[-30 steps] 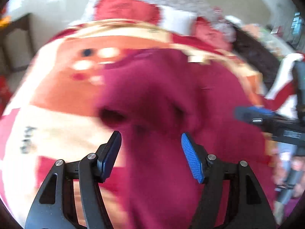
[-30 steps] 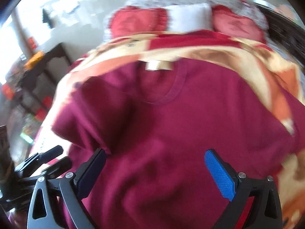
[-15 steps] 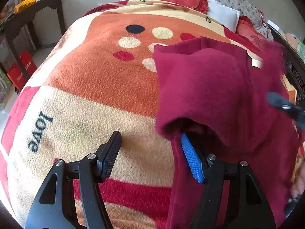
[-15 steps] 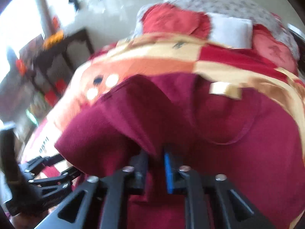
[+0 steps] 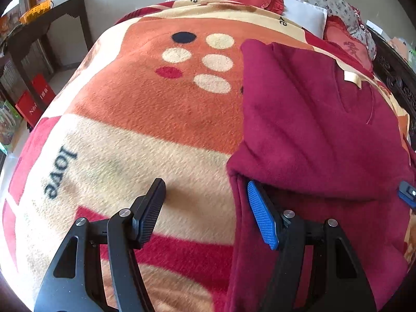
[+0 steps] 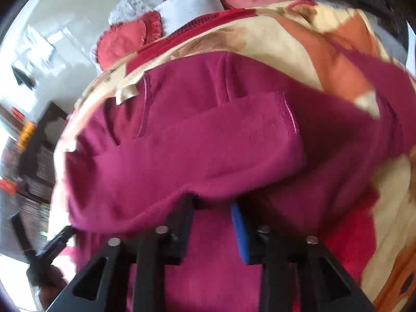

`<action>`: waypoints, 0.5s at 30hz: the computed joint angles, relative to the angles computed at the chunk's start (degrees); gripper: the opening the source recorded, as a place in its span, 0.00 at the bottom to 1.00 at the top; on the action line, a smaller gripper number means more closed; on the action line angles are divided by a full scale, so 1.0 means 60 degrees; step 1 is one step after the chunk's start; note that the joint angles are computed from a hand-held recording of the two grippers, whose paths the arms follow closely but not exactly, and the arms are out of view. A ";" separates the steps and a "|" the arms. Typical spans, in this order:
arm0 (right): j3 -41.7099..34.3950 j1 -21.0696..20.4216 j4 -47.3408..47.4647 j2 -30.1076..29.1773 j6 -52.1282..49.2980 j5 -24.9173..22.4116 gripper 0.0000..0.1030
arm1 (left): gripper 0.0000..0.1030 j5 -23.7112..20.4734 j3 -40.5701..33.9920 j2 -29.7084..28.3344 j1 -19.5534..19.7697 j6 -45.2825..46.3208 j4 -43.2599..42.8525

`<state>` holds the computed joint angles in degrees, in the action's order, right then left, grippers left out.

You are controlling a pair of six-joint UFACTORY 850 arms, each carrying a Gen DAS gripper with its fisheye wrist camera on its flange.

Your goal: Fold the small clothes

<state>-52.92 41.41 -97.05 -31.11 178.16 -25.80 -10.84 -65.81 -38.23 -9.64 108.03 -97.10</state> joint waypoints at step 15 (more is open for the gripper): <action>-0.0080 -0.0082 0.1218 0.0529 -0.3056 -0.0759 0.46 | 0.64 -0.0662 0.0167 0.0515 -0.0095 0.0624 -0.0998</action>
